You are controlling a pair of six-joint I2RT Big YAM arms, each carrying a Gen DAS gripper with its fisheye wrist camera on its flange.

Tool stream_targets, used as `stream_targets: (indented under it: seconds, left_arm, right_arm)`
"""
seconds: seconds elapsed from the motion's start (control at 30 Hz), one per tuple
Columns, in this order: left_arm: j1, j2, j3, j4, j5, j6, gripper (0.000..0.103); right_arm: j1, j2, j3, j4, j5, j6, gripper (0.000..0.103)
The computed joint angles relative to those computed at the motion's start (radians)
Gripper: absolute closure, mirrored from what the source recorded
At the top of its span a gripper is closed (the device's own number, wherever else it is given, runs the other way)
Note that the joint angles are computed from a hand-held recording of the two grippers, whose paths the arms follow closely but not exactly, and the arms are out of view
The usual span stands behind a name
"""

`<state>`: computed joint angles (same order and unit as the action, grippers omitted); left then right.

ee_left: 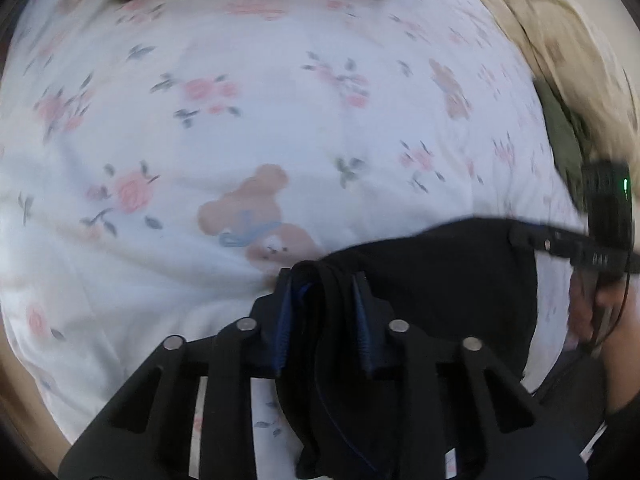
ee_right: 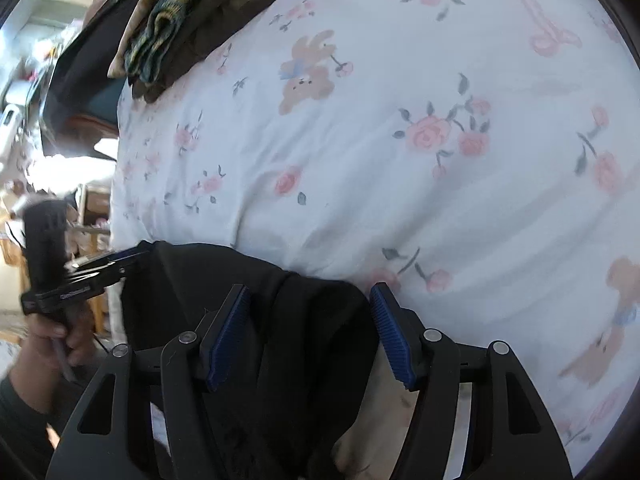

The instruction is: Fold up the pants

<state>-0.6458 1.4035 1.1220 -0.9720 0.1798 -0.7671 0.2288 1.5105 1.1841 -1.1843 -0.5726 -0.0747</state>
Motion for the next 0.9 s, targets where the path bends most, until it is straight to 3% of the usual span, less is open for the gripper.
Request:
stream_targets:
  seconds: [0.03, 0.07, 0.13, 0.27, 0.37, 0.47, 0.6, 0.73, 0.9]
  left_arm:
    - [0.001, -0.004, 0.001, -0.001, 0.005, 0.011, 0.090]
    - [0.000, -0.009, 0.001, -0.004, 0.000, 0.015, 0.091]
    - [-0.003, -0.013, 0.014, -0.006, -0.018, 0.036, 0.093]
    - [0.017, -0.006, 0.063, -0.015, -0.087, 0.078, 0.093]
    - [0.028, 0.015, 0.105, 0.020, -0.147, 0.128, 0.093]
    - [0.003, 0.034, 0.141, 0.031, -0.262, 0.208, 0.093]
    - [-0.020, 0.003, 0.122, 0.065, -0.296, 0.256, 0.093]
    - [-0.064, -0.049, 0.103, 0.056, -0.334, 0.369, 0.092]
    - [-0.130, -0.117, 0.078, 0.040, -0.389, 0.446, 0.092]
  right_arm:
    - [0.007, -0.001, 0.004, -0.010, 0.002, -0.028, 0.066]
    - [0.013, 0.000, 0.011, -0.021, 0.006, -0.049, 0.082]
    - [0.030, -0.008, 0.022, -0.032, 0.026, -0.086, 0.085]
    - [0.033, -0.013, 0.061, -0.010, 0.056, -0.128, 0.088]
    - [0.030, -0.053, 0.056, 0.127, 0.100, -0.102, 0.088]
    - [0.048, -0.096, 0.032, 0.232, 0.151, -0.124, 0.088]
    - [0.040, -0.144, 0.000, 0.253, 0.141, -0.214, 0.088]
    - [0.014, -0.230, -0.054, 0.274, 0.087, -0.320, 0.088]
    - [0.030, -0.347, -0.118, 0.259, 0.082, -0.442, 0.088]
